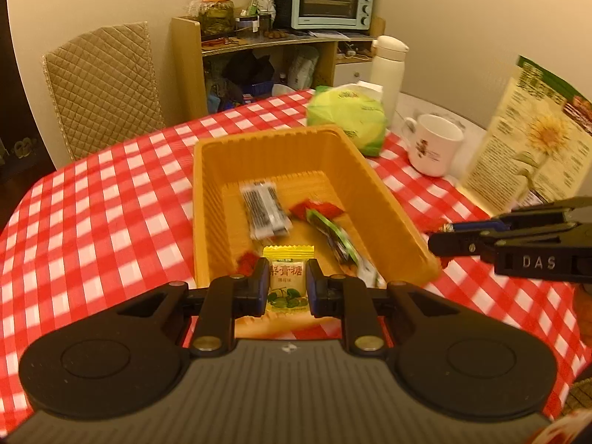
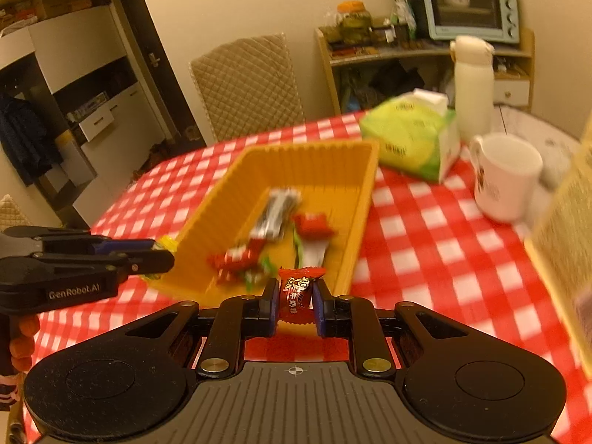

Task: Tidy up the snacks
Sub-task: 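Carry both held candies toward the orange tray with both tools, then open the left tool to drop the yellow-green candy while the right tool releases its red candy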

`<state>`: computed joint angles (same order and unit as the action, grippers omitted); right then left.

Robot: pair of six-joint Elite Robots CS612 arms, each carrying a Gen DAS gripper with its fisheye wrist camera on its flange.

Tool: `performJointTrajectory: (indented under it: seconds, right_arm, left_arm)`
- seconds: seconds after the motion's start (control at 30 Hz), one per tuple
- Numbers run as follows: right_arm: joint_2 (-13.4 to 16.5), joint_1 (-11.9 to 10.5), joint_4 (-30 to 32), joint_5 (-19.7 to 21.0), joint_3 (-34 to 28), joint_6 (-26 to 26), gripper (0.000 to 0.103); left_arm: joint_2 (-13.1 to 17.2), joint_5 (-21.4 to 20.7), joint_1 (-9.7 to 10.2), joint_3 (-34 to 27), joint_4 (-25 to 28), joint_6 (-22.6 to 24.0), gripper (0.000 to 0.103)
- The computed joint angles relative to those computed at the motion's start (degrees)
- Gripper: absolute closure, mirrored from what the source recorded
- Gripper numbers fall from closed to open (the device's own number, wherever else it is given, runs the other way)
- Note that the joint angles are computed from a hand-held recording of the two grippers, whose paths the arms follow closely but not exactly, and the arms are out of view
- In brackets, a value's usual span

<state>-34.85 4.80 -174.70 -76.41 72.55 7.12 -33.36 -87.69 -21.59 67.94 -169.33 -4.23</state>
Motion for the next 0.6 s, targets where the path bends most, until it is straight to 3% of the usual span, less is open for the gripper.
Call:
performJointTrajectory:
  seconds: [0.6]
  right_arm:
    - [11.15,-0.45,10.2,-0.61,-22.54,0.12,0.084]
  left_arm:
    - [12.19,3.39,1.61,-24.54,14.81,-0.64,0.084]
